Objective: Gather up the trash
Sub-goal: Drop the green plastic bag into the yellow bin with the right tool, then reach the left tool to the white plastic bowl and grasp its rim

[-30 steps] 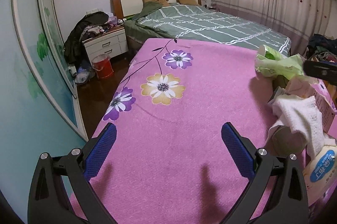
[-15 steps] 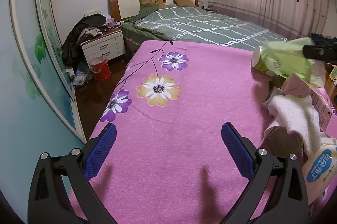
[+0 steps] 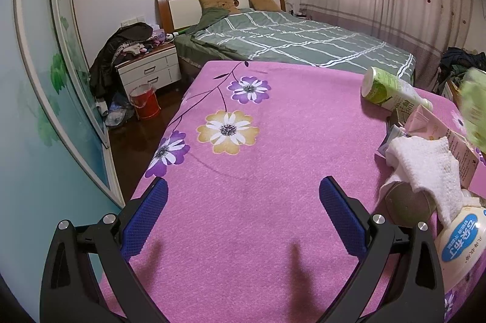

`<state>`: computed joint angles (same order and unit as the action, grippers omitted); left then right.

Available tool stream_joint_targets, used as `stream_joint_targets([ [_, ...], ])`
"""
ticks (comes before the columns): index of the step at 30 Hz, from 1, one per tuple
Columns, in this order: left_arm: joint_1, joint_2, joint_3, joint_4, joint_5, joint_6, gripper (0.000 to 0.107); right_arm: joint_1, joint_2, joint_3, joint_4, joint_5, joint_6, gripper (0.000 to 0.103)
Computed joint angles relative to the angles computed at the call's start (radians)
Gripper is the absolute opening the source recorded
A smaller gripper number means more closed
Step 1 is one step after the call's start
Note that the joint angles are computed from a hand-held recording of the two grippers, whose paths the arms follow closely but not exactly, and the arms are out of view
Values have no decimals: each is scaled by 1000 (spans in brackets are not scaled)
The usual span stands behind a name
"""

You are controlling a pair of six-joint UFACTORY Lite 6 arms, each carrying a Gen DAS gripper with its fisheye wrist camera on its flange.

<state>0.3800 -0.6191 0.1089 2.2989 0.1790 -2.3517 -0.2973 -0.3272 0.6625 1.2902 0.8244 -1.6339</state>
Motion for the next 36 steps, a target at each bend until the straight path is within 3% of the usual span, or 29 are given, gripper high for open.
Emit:
stream_joint_targets([
  [3, 3, -3, -2, 11, 0, -8, 98, -197, -29, -28, -41, 118, -54, 29],
  [7, 7, -4, -2, 18, -2, -13, 98, -435, -18, -55, -56, 173, -185, 29],
  [15, 13, -8, -1, 14, -9, -5, 98, -672, 304, 70, -6, 36, -391, 29],
  [23, 30, 3, 7, 52, -19, -38, 98, -705, 595, 205, 119, -150, -523, 31],
  [26, 30, 5, 8, 52, -18, -38, 98, -693, 648, 239, 161, -176, -532, 48],
  [27, 28, 9, 8, 55, -15, -43, 98, -693, 647, 238, 173, -175, -538, 52],
  [31, 24, 21, 11, 68, -3, -52, 98, -657, 613, 228, 184, -150, -500, 53],
  [36, 7, 20, 5, 37, 15, -31, 98, -457, 533, 207, 262, -136, -393, 58],
])
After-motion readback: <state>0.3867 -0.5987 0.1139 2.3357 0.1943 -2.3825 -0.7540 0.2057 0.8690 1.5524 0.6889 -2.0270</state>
